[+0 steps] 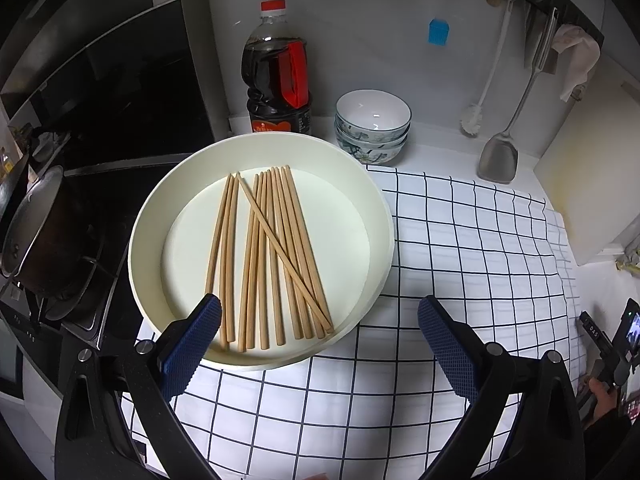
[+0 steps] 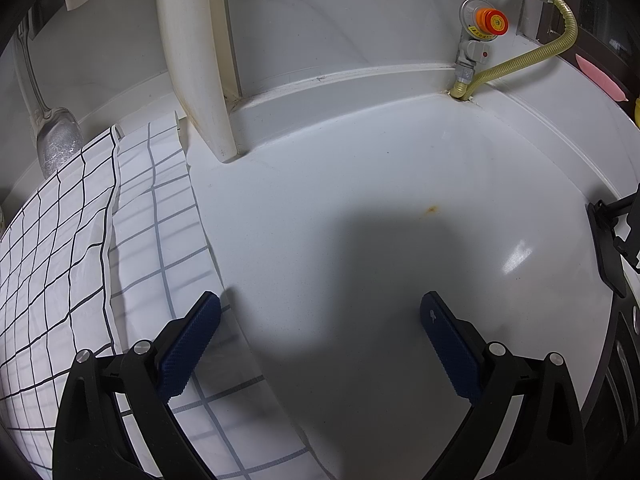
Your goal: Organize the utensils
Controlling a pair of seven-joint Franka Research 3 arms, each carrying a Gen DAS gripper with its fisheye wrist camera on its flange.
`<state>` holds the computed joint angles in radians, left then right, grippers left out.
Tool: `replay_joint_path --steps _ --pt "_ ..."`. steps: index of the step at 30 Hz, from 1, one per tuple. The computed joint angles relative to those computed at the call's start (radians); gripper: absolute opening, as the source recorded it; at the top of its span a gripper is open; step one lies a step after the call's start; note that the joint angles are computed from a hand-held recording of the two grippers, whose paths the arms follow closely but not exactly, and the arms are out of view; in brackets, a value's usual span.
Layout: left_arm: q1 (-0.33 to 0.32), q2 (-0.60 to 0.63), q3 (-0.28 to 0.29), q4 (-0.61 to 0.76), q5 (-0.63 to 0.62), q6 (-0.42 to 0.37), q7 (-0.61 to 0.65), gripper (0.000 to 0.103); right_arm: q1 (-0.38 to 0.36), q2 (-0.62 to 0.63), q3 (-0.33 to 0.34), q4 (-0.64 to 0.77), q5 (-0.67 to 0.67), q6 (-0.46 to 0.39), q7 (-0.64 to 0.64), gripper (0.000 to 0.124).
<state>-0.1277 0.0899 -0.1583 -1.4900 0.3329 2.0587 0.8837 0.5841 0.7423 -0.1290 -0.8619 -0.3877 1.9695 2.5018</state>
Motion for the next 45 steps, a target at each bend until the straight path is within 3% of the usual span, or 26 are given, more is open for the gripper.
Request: replay_joint_path --steps 41,45 --pt "-0.009 -0.001 -0.003 0.004 0.029 -0.011 0.002 0.097 0.002 -0.001 -0.001 -0.002 -0.002 -0.001 0.002 0.095" --pt "-0.01 -0.001 -0.003 0.005 0.035 -0.013 0.0 0.097 0.012 -0.038 -0.002 -0.063 -0.021 0.04 0.007 0.095"
